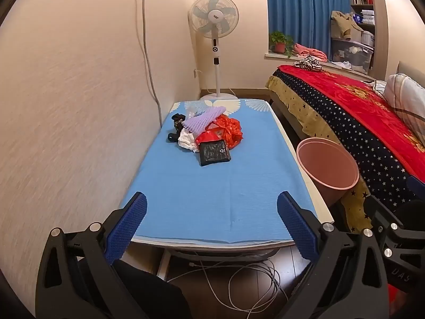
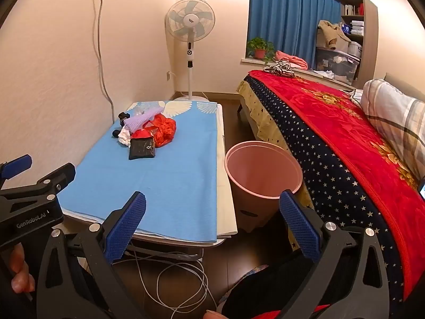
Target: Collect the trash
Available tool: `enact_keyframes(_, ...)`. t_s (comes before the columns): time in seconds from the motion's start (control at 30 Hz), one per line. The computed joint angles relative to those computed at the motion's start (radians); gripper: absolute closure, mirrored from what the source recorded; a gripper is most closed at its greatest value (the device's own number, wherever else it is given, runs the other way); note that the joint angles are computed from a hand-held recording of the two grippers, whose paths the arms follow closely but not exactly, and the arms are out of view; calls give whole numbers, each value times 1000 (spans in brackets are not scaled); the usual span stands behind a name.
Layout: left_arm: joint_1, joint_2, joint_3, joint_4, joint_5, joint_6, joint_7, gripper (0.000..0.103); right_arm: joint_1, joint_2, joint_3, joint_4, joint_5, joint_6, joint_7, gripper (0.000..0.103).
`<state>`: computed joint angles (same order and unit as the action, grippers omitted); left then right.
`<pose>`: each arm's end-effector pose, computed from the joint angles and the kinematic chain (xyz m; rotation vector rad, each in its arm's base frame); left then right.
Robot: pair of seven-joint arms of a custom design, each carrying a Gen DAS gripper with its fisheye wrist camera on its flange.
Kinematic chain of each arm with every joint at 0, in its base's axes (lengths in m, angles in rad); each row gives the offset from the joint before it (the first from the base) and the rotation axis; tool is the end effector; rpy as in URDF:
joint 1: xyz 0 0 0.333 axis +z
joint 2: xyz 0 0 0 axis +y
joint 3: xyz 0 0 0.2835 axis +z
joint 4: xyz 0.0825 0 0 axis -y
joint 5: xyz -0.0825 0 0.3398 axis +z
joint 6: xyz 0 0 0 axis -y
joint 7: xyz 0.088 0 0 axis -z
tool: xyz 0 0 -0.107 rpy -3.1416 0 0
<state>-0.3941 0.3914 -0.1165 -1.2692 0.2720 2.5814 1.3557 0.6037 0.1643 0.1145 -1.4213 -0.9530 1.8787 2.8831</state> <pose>0.5894 -0.3143 0.6215 -1.3033 2.0173 -0.9786 0.4844 0.3332 0.6307 -1.3150 2.0553 -1.1101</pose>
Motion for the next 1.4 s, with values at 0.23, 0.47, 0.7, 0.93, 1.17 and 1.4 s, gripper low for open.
enact_keyframes(0.23, 2, -3, -3, -2, -8, -3, 8, 8, 4, 6, -1, 12, 4, -13, -2, 5)
enact_keyframes(0.47, 8, -3, -7, 27, -20, -37, 24, 8, 3, 5, -2, 10, 10, -4, -11, 5)
enact_keyframes(0.7, 13, -6, -7, 1, -26, -8, 30, 8, 2, 1, 0, 8, 11, -6, -13, 5)
enact_keyframes(0.93, 9, -2, -6, 2, -26, -8, 23, 8, 6, 4, -2, 12, 11, -8, -13, 5)
enact_keyframes(1.17, 9, 3, -5, 13, -26, -14, 26, 8, 3, 1, -1, 6, 8, -4, -11, 5)
enact_keyframes(1.4, 7, 6, -4, 16, -25, -14, 28, 8, 3, 1, -1, 19, 9, -9, -19, 5)
